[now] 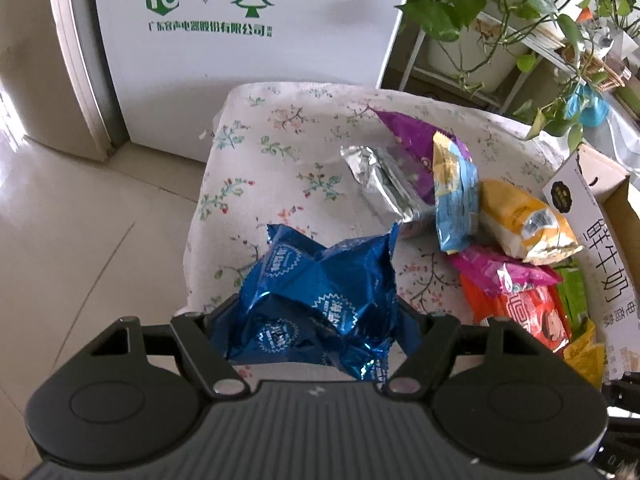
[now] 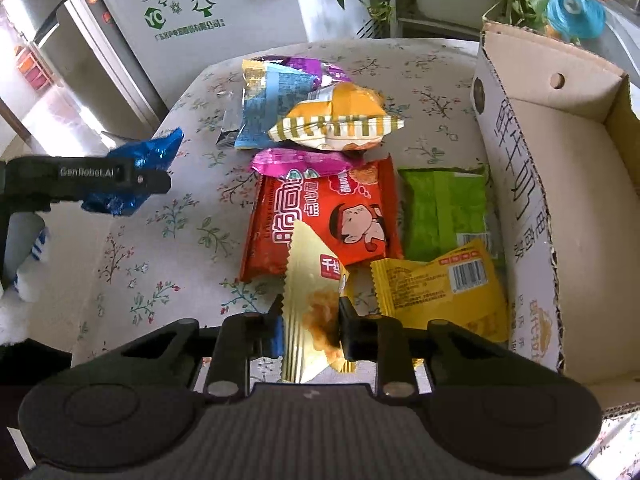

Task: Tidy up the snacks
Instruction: 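Close the left tool on the blue foil bag while the right tool grasps the yellow waffle packet, then carry both packets over the cardboard box and open both tools to drop them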

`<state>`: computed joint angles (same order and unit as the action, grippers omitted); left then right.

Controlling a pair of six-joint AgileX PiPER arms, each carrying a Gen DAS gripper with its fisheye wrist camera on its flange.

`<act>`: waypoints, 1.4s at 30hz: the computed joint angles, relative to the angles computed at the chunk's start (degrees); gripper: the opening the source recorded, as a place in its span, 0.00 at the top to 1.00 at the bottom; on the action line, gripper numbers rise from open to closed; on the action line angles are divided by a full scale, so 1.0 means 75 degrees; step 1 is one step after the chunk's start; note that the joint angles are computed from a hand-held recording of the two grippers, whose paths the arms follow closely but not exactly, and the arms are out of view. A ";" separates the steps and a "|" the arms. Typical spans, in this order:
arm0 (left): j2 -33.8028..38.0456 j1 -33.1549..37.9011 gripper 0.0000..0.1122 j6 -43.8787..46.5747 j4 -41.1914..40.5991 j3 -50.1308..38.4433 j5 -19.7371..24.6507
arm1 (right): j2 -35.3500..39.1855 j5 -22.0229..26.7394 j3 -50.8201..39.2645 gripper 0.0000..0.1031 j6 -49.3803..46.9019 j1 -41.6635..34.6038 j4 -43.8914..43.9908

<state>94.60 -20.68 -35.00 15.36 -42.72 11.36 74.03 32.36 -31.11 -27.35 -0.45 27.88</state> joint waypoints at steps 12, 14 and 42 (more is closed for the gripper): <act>-0.0670 -0.0640 0.33 -0.0485 0.0364 0.0527 -0.0141 | -0.0362 0.0700 -0.0144 0.74 -0.1175 -0.0813 0.1191; -0.0863 -0.0738 0.33 -0.0332 0.0106 0.0586 -0.0139 | -0.0416 0.0901 -0.0179 0.76 -0.1390 -0.1024 0.1428; -0.1621 -0.1632 0.31 -0.2288 0.1533 0.0370 0.0062 | -0.0278 0.0639 -0.0153 0.81 -0.0905 -0.0440 0.0776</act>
<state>82.45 -32.93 -52.16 26.85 -39.94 11.83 71.95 37.15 -32.26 -34.14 -3.75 33.70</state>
